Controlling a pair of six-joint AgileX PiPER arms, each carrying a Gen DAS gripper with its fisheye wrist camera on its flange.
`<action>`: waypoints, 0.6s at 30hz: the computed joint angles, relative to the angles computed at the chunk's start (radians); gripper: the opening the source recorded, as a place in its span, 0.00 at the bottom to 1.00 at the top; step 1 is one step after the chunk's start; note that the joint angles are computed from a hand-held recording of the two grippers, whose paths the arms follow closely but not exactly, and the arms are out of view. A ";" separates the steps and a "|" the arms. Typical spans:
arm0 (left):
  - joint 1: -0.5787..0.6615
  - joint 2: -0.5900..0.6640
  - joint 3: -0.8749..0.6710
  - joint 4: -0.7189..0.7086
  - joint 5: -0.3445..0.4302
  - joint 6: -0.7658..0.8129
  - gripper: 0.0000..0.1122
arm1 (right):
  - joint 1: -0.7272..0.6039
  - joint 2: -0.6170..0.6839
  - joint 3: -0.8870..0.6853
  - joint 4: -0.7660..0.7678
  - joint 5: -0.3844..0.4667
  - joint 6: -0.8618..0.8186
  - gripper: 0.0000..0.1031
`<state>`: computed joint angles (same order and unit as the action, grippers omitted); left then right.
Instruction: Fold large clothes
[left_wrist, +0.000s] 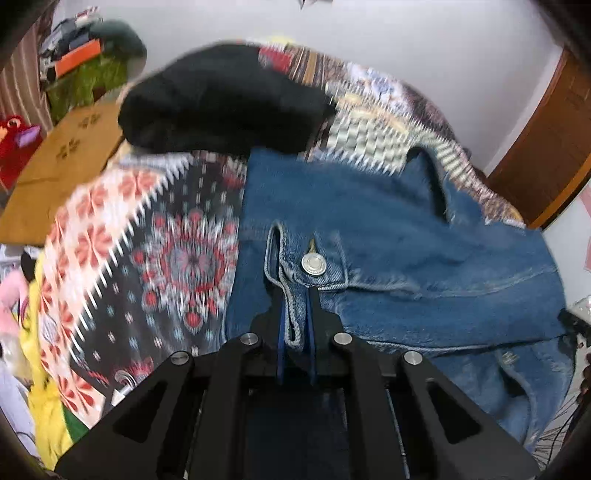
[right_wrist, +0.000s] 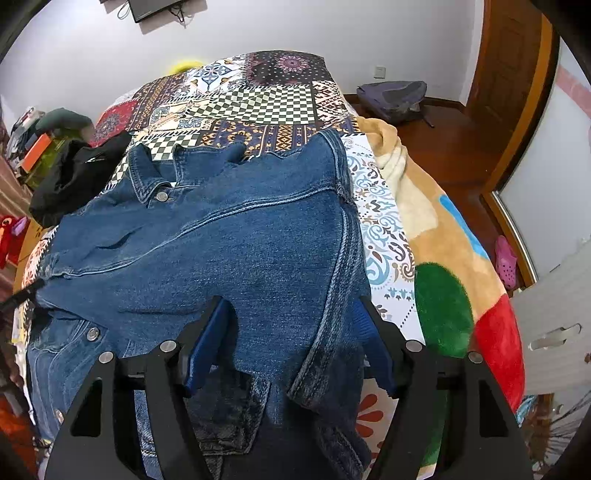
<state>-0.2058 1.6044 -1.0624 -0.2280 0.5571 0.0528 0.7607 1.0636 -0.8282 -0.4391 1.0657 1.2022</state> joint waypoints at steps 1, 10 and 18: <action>-0.006 0.006 0.004 0.021 0.002 -0.015 0.11 | -0.005 0.003 -0.004 0.004 0.000 -0.011 0.65; 0.005 -0.004 -0.080 0.128 0.116 -0.061 0.41 | -0.207 -0.040 -0.023 0.107 -0.098 -0.197 0.65; 0.068 0.112 -0.306 0.046 0.196 0.016 0.56 | -0.541 0.021 -0.062 0.364 -0.218 -0.573 0.65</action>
<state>-0.1378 1.7167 -1.3684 -0.1818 0.7527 0.0690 0.2197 1.0847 -0.8902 -0.0751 0.8476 0.6287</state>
